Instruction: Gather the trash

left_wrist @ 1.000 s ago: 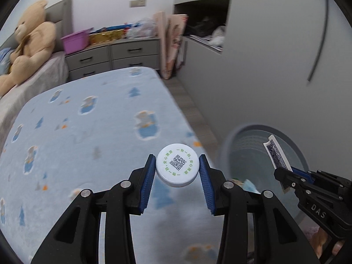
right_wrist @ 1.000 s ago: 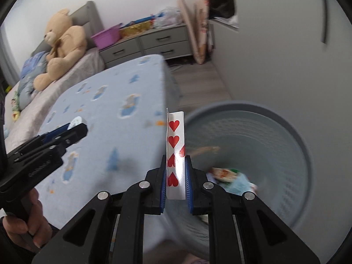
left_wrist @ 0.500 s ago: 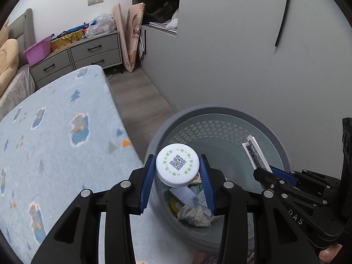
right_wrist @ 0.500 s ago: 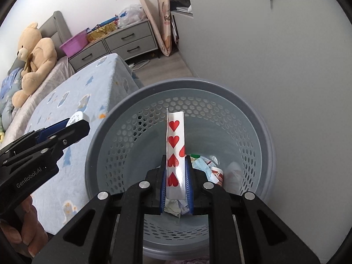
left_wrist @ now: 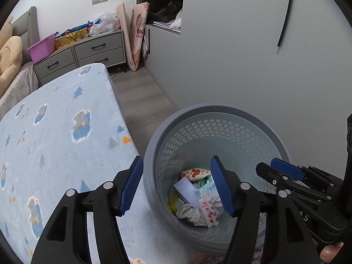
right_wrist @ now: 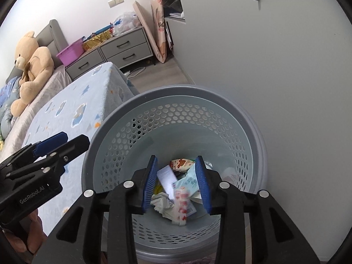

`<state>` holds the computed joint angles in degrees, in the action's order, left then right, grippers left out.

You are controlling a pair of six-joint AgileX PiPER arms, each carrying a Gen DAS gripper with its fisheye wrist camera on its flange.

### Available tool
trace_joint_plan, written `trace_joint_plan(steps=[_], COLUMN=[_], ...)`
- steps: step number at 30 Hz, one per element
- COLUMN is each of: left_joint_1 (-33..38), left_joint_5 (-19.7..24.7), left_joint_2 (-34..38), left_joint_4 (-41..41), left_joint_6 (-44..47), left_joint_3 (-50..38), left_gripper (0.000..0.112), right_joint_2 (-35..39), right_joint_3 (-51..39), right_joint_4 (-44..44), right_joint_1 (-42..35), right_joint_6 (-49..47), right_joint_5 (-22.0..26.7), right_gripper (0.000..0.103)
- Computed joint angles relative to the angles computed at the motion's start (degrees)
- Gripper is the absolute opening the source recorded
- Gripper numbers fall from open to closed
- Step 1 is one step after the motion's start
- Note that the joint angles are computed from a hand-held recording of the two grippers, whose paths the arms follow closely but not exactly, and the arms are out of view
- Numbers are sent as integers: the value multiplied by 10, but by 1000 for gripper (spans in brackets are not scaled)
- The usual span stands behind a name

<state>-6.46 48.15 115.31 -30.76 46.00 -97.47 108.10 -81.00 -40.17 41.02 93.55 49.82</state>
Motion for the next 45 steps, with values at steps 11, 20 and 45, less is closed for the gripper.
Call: trace_joint_plan(steps=[11,20,45], left_joint_1=[7,11,11], left_joint_5=[-15,-22,-53], left_joint_2=[-9,-17,-33], left_joint_4=[3,4,18], left_joint_6=[-10,-14,-21], left_joint_3=[8,14,29], left_gripper=[64,70,78], right_joint_2=[2,4,1], right_joint_3=[-4,-9,-8], right_joint_4=[-2,-3,-15], right_joint_1=[2,4,9], right_joint_6=[-3,-5,9], right_joint_5=[5,11,18], right_gripper=[45,53,64])
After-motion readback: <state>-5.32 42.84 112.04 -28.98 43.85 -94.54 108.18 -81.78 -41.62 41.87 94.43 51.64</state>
